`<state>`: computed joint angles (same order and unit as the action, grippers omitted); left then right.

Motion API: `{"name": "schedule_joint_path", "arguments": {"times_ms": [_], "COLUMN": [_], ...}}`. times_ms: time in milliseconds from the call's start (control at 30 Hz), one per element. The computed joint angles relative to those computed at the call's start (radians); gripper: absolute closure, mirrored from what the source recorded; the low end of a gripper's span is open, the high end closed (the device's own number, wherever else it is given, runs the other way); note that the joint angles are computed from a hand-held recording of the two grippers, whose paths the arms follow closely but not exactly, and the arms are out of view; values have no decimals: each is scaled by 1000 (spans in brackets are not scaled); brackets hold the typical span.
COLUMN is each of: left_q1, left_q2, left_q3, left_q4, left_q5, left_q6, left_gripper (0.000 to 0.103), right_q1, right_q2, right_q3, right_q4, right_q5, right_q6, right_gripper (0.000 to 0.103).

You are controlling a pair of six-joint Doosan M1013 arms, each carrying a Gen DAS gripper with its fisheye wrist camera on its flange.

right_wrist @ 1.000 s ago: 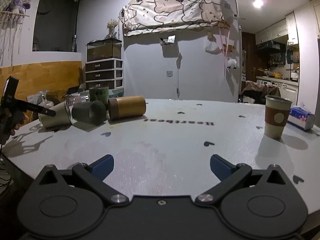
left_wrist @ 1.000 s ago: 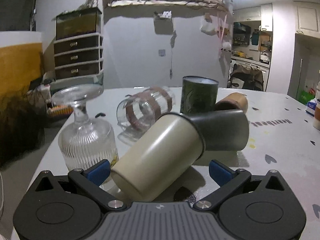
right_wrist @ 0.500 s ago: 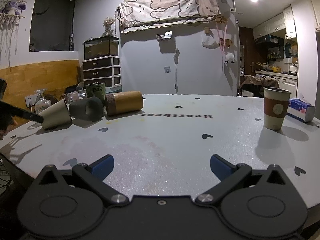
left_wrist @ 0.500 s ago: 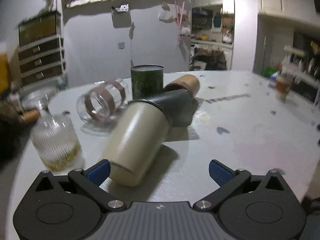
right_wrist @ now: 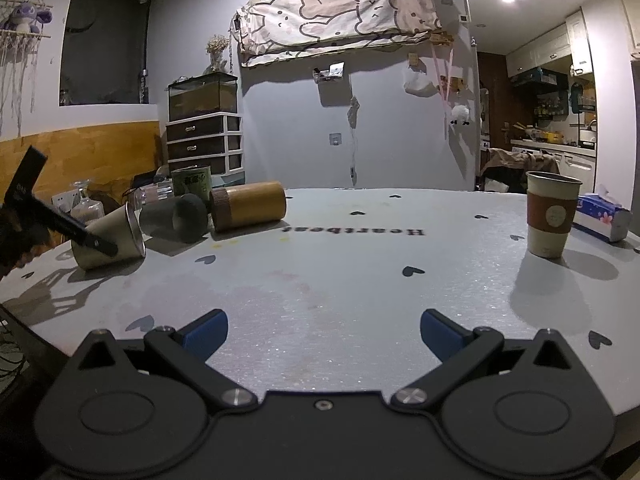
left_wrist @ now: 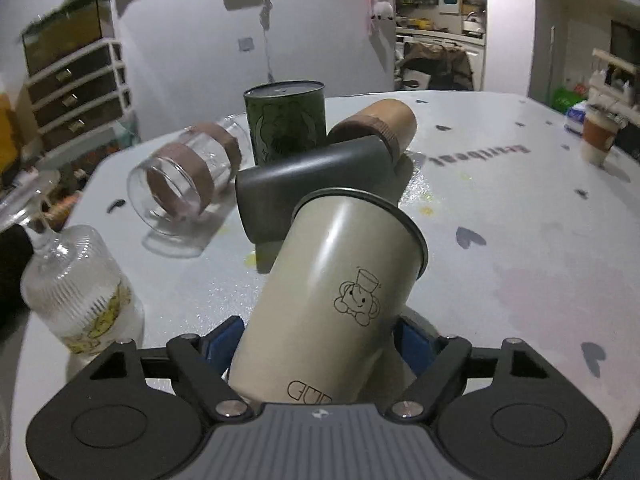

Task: Flip cup upright
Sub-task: 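Move the left tool to the beige bear-logo cup and grasp its base, then lift the beige cup with the left tool while the right tool grasps the grey cup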

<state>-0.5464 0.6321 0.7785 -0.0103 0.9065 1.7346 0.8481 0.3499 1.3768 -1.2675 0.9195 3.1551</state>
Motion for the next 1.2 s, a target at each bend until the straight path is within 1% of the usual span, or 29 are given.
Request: {"name": "schedule_joint_path", "arguments": {"times_ms": [100,133,167,233,267,333,500,667,767,833,900,967,1033,1067,1133,1200], "left_q1": [-26,-37,-52,-75,-83,-97,-144,-194,-227,-249,-263,-275,-281,-288,-301,-305], "left_q2": [-31,-39,-43,-48,-52,-64,-91,-99,-92,-80,-73,-69,-73,-76,-85,-95], "left_q3": [52,63,66,67,70,91,154,188,191,178,174,174,190,202,227,253], "left_q4": [68,98,148,208,213,204,223,188,204,245,255,236,219,234,276,287], "left_q5": [-28,-24,-8,25,35,23,-49,-126,-158,-161,-177,-198,-232,-253,-288,-324], "left_q6": [-63,-106,-172,-260,-284,-307,-406,-377,-366,-382,-391,-396,-393,-404,-436,-448], "left_gripper": [29,30,31,34,35,36,38,38,38,38,38,38,38,38,38,38], "right_q1": [-2,-2,-4,-5,-5,-7,-9,-12,-16,-19,-22,-26,-37,-44,-68,-97], "right_q2": [-6,-8,-10,-11,-12,-14,-26,-51,-65,-74,-78,-79,-76,-77,-85,-94], "right_q3": [10,13,15,20,21,25,41,61,69,72,71,63,43,38,35,39], "right_q4": [-7,-10,-11,-20,-21,-24,-36,-46,-43,-43,-39,-15,52,88,179,279], "right_q5": [-8,-13,-18,-25,-27,-36,-37,-18,-10,-10,-11,-16,-21,-34,-96,-181], "right_q6": [19,25,28,38,42,55,81,127,152,166,166,150,115,103,94,91], "right_gripper": [0,0,0,0,0,0,0,0,0,0,0,0,0,0,0,0]}}
